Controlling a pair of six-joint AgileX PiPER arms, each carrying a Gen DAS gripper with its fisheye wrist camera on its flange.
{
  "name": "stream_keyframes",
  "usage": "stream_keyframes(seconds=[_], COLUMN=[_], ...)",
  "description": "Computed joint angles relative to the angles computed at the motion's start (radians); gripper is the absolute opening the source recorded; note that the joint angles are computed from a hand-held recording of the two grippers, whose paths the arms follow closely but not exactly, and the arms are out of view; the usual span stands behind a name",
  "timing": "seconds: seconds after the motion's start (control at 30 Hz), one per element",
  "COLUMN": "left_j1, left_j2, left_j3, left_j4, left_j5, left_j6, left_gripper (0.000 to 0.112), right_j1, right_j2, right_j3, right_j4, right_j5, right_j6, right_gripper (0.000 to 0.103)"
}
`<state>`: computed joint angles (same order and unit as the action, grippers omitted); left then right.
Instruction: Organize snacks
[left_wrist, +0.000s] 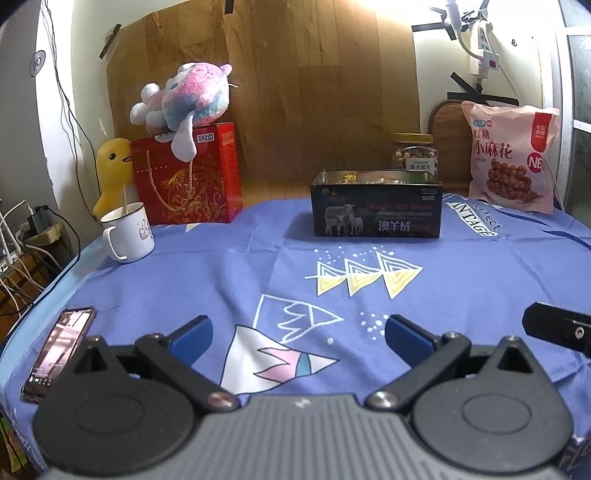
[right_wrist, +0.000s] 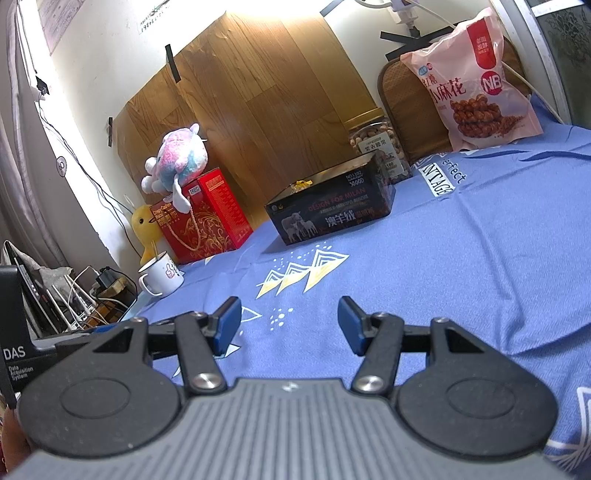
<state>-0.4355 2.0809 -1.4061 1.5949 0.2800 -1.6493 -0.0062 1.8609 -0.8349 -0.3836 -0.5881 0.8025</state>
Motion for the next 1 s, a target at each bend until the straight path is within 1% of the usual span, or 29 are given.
stream_keyframes(seconds=[0.13,0.23,0.3,0.37,0.47,0.57,0.7,0.8,0.87,0.97,1.0], left_j1=[0.003,0.008,-0.001,-0.004,0.003,0.004,0.012,0.014,0.021,0.025,0.028], left_j2=[-0.006,-0.015,-0.015,-0.014,-0.011,-0.009,-0.010,-0.010,-0.010,-0.010,-0.010], left_j3=[0.009,0.026,0.030,0.026,0.014,0.012,0.009,0.010,0.009,0.013,0.014], left_j4=[0.040,0.120,0.144,0.115,0.020,-0.008,-0.073,-0.074,-0.090,-0.039,-0.046], left_j5=[-0.010,-0.032,-0.012,-0.011,-0.043,-0.045,-0.069,-0.074,-0.092,-0.100,-0.109], left_j6=[-0.041,-0.120,-0.136,-0.101,-0.008,0.020,0.081,0.080,0.090,0.043,0.051], left_gripper=[0.103,0.103,0.103,0.103,0.103,0.103,0.103,0.103,0.103,0.103,0.103], right_j1=[0.000,0.000,0.000,-0.001,-0.001,-0.002,-0.002,-0.002,-0.001,-0.002,-0.002], right_j2=[0.000,0.000,-0.001,-0.001,0.000,0.000,0.001,-0.001,-0.001,0.001,0.001], right_j3=[0.000,0.000,0.000,0.000,0.000,0.000,0.000,0.002,0.002,0.001,0.001], right_j4=[0.000,-0.002,-0.001,-0.001,-0.003,-0.004,-0.006,-0.003,0.000,-0.003,-0.004], right_j5=[0.000,0.002,0.002,0.001,0.001,0.001,0.000,0.000,0.000,0.000,0.000], right_j6=[0.001,0.003,0.002,0.002,0.004,0.005,0.007,0.004,0.001,0.004,0.005], right_gripper=[0.060,0.060,0.060,0.060,0.060,0.060,0.060,0.060,0.060,0.060,0.061])
